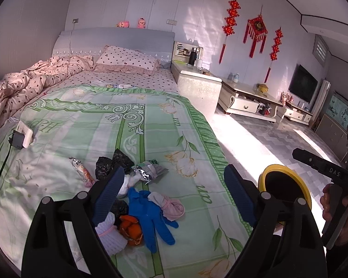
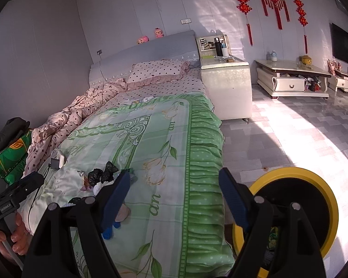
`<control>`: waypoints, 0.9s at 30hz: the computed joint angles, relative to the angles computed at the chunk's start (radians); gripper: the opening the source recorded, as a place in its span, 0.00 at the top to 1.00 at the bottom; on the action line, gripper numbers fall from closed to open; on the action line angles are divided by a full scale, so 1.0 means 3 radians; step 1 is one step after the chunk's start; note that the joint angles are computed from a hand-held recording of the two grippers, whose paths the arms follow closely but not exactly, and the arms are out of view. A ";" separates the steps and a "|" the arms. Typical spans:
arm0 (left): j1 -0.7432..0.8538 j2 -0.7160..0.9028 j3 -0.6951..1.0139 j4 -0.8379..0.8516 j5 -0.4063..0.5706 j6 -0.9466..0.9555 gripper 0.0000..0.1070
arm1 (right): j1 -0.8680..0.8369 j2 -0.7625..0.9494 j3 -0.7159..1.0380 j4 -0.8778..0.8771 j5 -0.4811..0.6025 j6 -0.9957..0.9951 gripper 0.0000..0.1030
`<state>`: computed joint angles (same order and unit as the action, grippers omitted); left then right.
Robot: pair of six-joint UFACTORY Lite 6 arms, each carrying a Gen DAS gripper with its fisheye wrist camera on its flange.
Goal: Collect trash
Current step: 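Move both open tools back over the bed, then grasp the white tissue bundle with left tool while right tool grasps the pink cloth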
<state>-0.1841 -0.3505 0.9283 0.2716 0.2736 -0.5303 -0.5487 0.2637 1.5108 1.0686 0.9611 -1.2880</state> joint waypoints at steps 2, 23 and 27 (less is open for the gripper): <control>0.0129 -0.0204 -0.0144 -0.0124 0.0075 0.0173 0.21 | 0.0127 -0.0085 -0.0133 0.0011 -0.0061 -0.0057 0.27; 0.1639 -0.0970 -0.1364 -0.2695 0.0332 0.3137 0.20 | 0.1466 -0.0030 -0.0951 -0.0219 -0.1001 -0.0075 0.27; 0.1881 -0.0839 -0.1576 -0.3295 0.0279 0.3850 0.20 | 0.1647 0.0125 -0.0953 -0.0263 -0.1142 -0.0052 0.28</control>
<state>0.3801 -0.6021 0.4555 -0.7170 0.3572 0.6247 -0.0547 0.3010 1.2248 0.9896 0.6184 -1.3036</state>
